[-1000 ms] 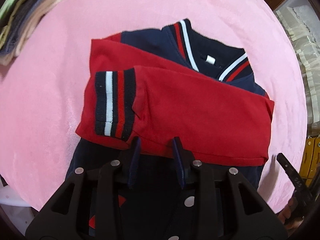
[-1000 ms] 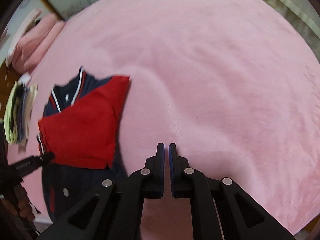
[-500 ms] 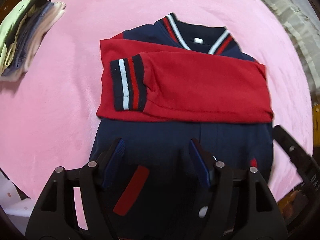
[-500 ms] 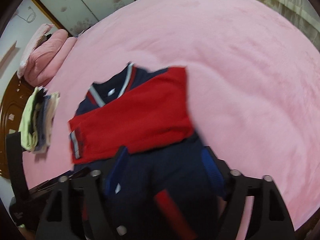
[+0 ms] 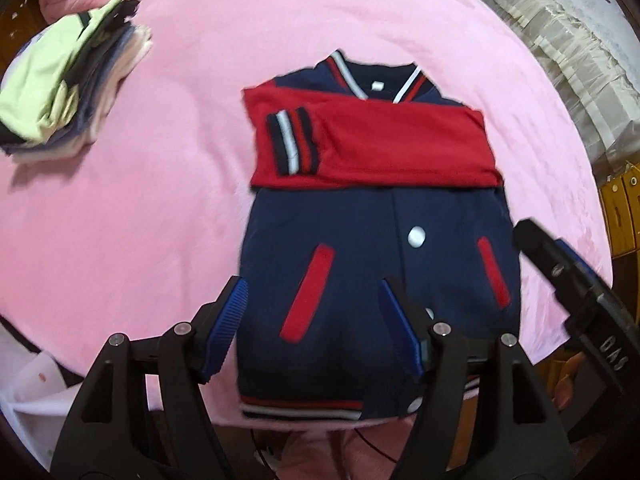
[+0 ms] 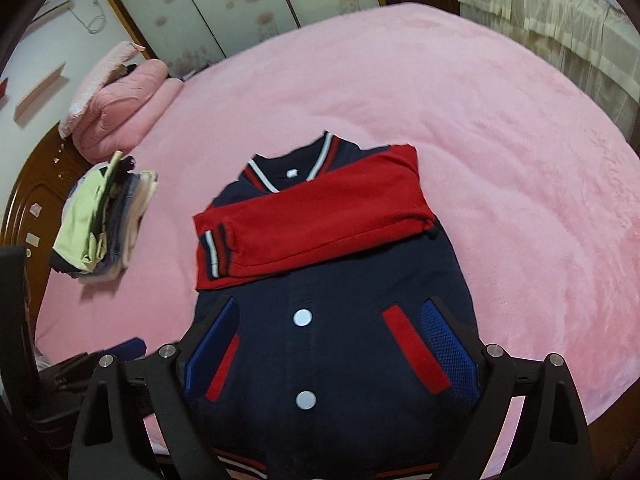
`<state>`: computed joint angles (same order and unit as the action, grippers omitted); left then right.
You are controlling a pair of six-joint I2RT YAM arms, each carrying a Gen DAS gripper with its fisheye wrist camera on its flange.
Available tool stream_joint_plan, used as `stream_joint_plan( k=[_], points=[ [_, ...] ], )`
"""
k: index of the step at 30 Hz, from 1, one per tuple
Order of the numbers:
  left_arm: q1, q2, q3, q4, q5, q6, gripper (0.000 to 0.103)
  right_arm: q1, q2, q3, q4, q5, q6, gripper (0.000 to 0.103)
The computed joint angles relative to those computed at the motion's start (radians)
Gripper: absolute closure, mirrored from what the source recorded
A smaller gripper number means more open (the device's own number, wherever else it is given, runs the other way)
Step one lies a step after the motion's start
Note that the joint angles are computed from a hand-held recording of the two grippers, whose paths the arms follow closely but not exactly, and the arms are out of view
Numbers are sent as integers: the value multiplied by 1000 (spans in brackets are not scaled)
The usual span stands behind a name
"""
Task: Fold large clothes
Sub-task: 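Move both tools down to the striped ribbed hem of the jacket, then grasp the hem with the left tool while the right tool grasps it too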
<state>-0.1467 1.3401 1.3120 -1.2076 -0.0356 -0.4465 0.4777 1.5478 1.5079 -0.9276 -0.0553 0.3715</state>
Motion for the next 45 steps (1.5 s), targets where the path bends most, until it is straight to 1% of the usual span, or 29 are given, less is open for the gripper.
stream_joint_plan(
  k=[3,5,7,8,11,12,14,16,20,23,24,26,27,28,30,32,33,34,36,37,38,39,40,41,42,43,44,45],
  points=[
    [16,-35,-28,-49,14,-9,36,21,-53,-31,-9,-15,20,10],
    [35,-62,-60,-73,36,-4,26,21,-90,-61,-16,-56,22,10],
    [48,-82,-95,-81,47,8,25,20,-114,-75,-49,-65,11,10],
    [52,-97,-115,-85,44,12,25,18,-126,-87,-66,-67,5,10],
    [39,-138,-188,-90,-25,8,24,5,-154,-134,-113,-60,4,10],
    [42,-154,-217,-92,-34,15,24,-6,-169,-156,-136,-58,15,10],
    [75,-190,-283,-92,-12,42,24,-35,-196,-205,-157,-69,27,10],
    [128,-222,-346,-85,35,76,24,-66,-222,-260,-175,-61,34,10],
    [230,-269,-462,-62,108,149,25,-135,-210,-340,-238,-50,10,10],
    [272,-299,-519,-38,139,187,25,-197,-257,-420,-213,-83,-9,10],
    [292,-309,-537,-29,168,208,25,-226,-281,-448,-201,-100,-14,11],
    [323,-317,-561,-14,231,242,25,-271,-306,-492,-177,-129,-27,19],
    [333,-319,-571,-6,263,253,25,-283,-315,-507,-172,-138,-30,25],
    [334,-315,-577,4,285,252,25,-298,-318,-519,-174,-143,-35,31],
    [343,-304,-590,28,316,233,25,-317,-291,-527,-151,-153,-54,37],
    [355,-282,-603,56,335,207,25,-319,-295,-540,-140,-155,-72,39],
    [363,-269,-610,73,347,189,25,-315,-296,-542,-140,-150,-81,43],
    [368,-261,-613,83,356,174,26,-322,-288,-549,-127,-153,-94,50],
    [375,-259,-618,99,392,141,34,-317,-277,-549,-118,-161,-88,61],
    [379,-260,-619,103,407,131,40,-329,-281,-552,-122,-173,-91,67],
    [383,-267,-624,106,420,123,47,-338,-286,-556,-120,-193,-90,70],
    [386,-282,-631,107,439,110,50,-340,-289,-552,-125,-205,-87,76],
    [385,-295,-638,109,448,97,54,-354,-295,-552,-132,-224,-93,80],
    [391,-306,-646,110,461,94,63,-349,-296,-549,-134,-232,-86,82],
    [401,-313,-654,109,493,99,69,-350,-297,-543,-140,-244,-85,87],
    [407,-312,-657,107,517,102,79,-354,-297,-537,-144,-263,-85,88],
    [405,-311,-660,105,534,93,84,-358,-298,-528,-148,-281,-82,88],
    [409,-308,-653,102,554,79,87,-359,-298,-519,-154,-293,-77,89]
  ],
)
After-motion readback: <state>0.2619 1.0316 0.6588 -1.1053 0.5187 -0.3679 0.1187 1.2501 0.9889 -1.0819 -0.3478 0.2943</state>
